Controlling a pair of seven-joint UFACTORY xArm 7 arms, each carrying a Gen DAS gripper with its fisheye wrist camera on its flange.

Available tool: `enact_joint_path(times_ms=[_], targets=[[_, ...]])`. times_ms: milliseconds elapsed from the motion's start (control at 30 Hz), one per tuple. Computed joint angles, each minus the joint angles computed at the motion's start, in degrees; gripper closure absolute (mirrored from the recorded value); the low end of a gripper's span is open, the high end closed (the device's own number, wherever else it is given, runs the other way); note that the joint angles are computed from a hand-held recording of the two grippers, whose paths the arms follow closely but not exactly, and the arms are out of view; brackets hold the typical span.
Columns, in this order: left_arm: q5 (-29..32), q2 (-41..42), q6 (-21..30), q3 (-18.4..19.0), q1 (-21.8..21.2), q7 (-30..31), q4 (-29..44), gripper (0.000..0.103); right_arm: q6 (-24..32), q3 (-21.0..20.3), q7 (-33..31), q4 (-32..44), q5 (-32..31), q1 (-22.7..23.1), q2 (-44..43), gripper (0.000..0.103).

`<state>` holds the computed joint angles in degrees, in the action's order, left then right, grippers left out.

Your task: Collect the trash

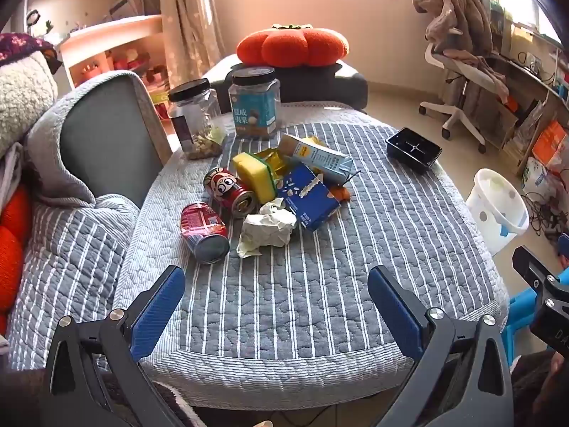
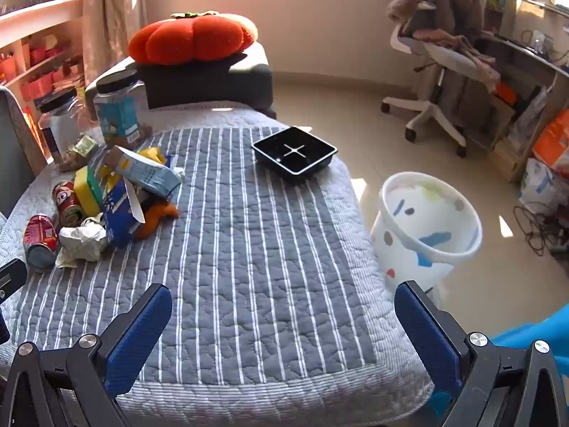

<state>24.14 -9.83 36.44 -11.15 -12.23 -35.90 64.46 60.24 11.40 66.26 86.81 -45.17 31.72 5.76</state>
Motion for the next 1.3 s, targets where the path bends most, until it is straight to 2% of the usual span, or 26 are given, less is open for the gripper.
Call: enact_joint_path(times_ms=[33, 167, 200, 333, 367, 1300], targets=[[-0.29, -0.25, -0.25, 0.11, -0.04, 0.07, -0.20, 0.000, -1.93, -0.17, 0.81, -1.24, -0.44, -0.23, -0.72, 0.000], [-2.25, -1.21, -0.90, 1.30, -0.33, 1.70, -1.13, 0.000, -2.59, 0.01, 1.32, -1.54, -0.56, -0.56, -0.63, 0.000], [0.19, -0.57, 0.01, -0.48, 0.50, 0.20, -0.33, 0.000, -2.52, 0.06, 1.41, -1.43, -0.73, -0.52, -0.50, 0.000], [0.48, -0.73, -0.05, -0.42, 0.29, 0.30, -0.13, 0.000, -1.76, 0.21, 1.12, 0.04, -0.74, 0.06, 0.67, 0.000], [0.70, -0.78, -0.03, -0.47, 0.30, 0.09, -0.12, 0.000, -3.23, -0.21, 1.23, -1.39, 0.00, -0.41, -0.40, 0.000], [0.29, -1.24, -0.46, -0.33, 0.62, 0.15, -0.41, 0.000, -3.28, -0.38, 0.80, -0.65, 0.16, 0.08, 0.51, 0.000]])
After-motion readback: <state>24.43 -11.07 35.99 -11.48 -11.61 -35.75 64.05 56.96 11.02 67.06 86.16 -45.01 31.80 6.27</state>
